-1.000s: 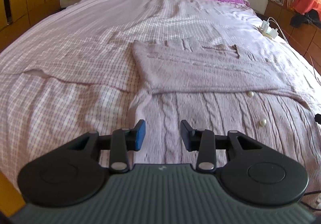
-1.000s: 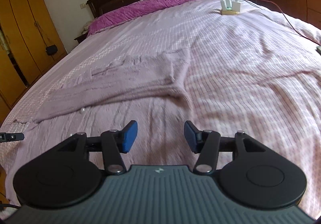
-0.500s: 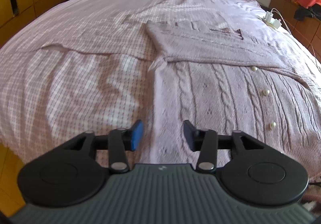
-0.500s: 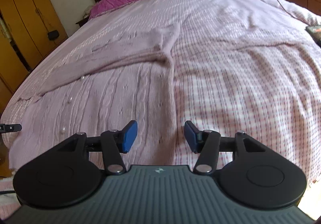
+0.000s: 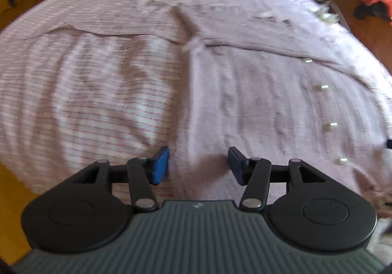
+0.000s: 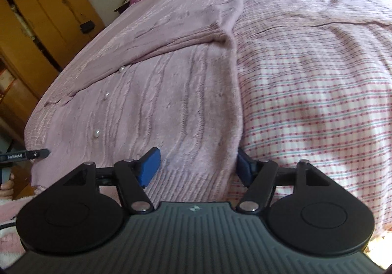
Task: Fold small clothes
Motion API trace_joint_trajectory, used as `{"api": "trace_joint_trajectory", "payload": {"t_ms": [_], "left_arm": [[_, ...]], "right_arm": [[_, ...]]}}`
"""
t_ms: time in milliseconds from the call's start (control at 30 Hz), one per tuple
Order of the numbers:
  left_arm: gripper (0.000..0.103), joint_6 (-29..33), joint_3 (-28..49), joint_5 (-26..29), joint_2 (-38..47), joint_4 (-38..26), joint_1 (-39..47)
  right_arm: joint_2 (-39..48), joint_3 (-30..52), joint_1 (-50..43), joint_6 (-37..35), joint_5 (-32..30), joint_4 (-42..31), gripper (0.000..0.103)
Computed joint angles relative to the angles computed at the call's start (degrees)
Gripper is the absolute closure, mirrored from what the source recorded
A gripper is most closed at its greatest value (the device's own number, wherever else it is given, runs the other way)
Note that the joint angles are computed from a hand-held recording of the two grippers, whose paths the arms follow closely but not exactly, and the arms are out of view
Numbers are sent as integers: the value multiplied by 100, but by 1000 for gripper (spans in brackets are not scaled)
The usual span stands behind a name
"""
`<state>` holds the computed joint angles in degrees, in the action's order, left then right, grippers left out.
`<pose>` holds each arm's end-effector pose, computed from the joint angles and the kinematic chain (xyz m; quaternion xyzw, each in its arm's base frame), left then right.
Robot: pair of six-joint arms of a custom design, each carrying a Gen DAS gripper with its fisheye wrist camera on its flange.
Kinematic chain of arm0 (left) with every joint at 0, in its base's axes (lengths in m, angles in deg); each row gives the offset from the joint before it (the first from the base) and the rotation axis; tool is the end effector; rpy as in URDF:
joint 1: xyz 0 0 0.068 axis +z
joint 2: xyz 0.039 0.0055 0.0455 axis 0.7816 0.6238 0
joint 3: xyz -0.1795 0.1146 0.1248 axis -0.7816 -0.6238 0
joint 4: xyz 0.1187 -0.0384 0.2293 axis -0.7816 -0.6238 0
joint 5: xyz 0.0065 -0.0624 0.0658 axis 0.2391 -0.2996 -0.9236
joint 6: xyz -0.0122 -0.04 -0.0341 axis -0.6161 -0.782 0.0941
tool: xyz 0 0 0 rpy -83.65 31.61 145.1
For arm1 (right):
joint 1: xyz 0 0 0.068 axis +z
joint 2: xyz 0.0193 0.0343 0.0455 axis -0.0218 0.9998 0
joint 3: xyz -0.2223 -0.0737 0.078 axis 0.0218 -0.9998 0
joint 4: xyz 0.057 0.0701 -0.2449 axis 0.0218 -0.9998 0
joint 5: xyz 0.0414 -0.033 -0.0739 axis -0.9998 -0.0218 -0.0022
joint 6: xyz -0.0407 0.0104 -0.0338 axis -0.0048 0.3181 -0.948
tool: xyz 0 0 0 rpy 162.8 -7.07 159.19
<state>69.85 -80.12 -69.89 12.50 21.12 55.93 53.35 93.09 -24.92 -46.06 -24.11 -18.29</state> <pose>0.1462 0.0080 0.0820 -0.1028 0.9298 -0.0658 0.3472 0.1813 -0.0532 0.0956 -0.0620 0.9155 0.2593 0.3014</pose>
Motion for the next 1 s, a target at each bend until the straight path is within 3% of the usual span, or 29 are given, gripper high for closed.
{"api": "trace_joint_trajectory", "payload": {"t_ms": [200, 333, 500, 600, 733, 833, 1000], "left_arm": [[50, 206, -105, 1192, 507, 599, 676], [50, 505, 53, 1846, 1359, 1059, 1100], [50, 830, 406, 3205, 2800, 1664, 1862], [50, 677, 646, 3275, 3311, 1783, 1856], [49, 1176, 790, 3050, 2792, 904, 1661], [49, 1302, 920, 2918, 2758, 688, 1496], [49, 700, 1132, 3063, 3865, 1831, 1211]], "right_arm": [[625, 274, -22, -194, -423, -70, 31], [1444, 690, -180, -306, -960, -208, 31], [2245, 1100, -293, -276, -1399, -258, 31], [2349, 1220, -284, -397, -1394, -399, 32], [2327, 1441, -318, -1055, -1267, -1108, 32], [2378, 1513, -294, -1372, -1240, -1349, 32], [2615, 1589, -162, -1177, -1443, -1275, 32]]}}
